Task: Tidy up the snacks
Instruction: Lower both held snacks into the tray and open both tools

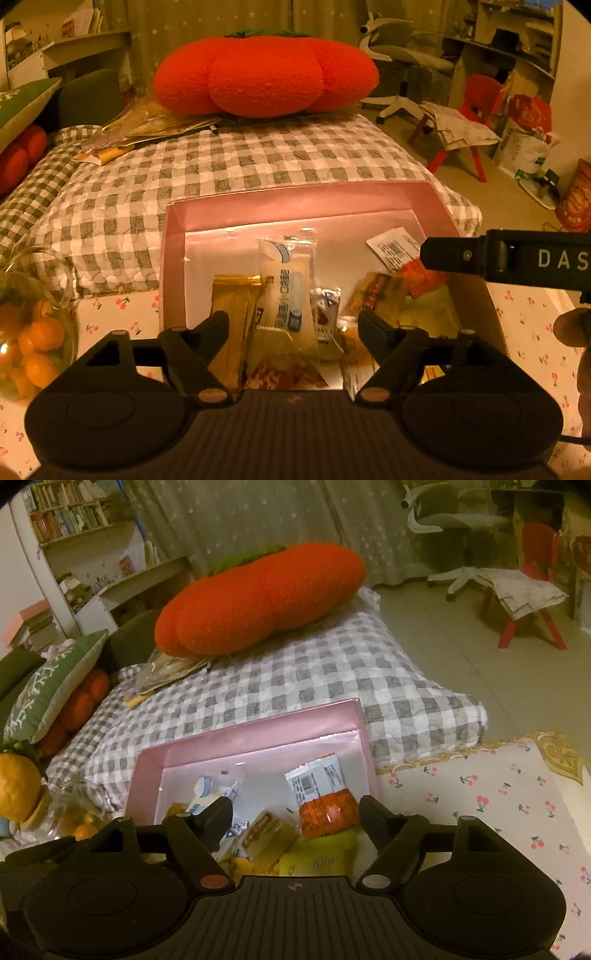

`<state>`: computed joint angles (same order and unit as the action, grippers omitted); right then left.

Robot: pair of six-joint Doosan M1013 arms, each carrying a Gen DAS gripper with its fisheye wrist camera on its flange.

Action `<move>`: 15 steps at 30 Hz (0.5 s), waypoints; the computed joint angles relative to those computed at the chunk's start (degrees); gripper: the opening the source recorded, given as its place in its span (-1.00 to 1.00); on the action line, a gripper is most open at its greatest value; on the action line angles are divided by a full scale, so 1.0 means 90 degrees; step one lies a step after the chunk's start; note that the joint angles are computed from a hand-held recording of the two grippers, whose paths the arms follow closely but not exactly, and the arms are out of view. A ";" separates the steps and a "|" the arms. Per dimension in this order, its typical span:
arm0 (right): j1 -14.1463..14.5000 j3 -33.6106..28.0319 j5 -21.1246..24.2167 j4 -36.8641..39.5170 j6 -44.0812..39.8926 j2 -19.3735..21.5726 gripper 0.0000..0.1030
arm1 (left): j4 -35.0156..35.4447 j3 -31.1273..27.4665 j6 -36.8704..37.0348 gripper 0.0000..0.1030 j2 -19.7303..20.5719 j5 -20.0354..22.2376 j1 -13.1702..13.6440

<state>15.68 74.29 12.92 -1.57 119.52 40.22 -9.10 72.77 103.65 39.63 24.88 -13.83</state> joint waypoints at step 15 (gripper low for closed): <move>0.0125 0.0686 -0.0034 -0.1024 0.1169 -0.0569 0.82 | -0.0902 0.0704 0.0889 0.94 -0.0503 -0.0022 0.0075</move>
<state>16.80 80.47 12.61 -10.79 130.04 35.10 -17.21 79.10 111.64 35.10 24.68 -13.16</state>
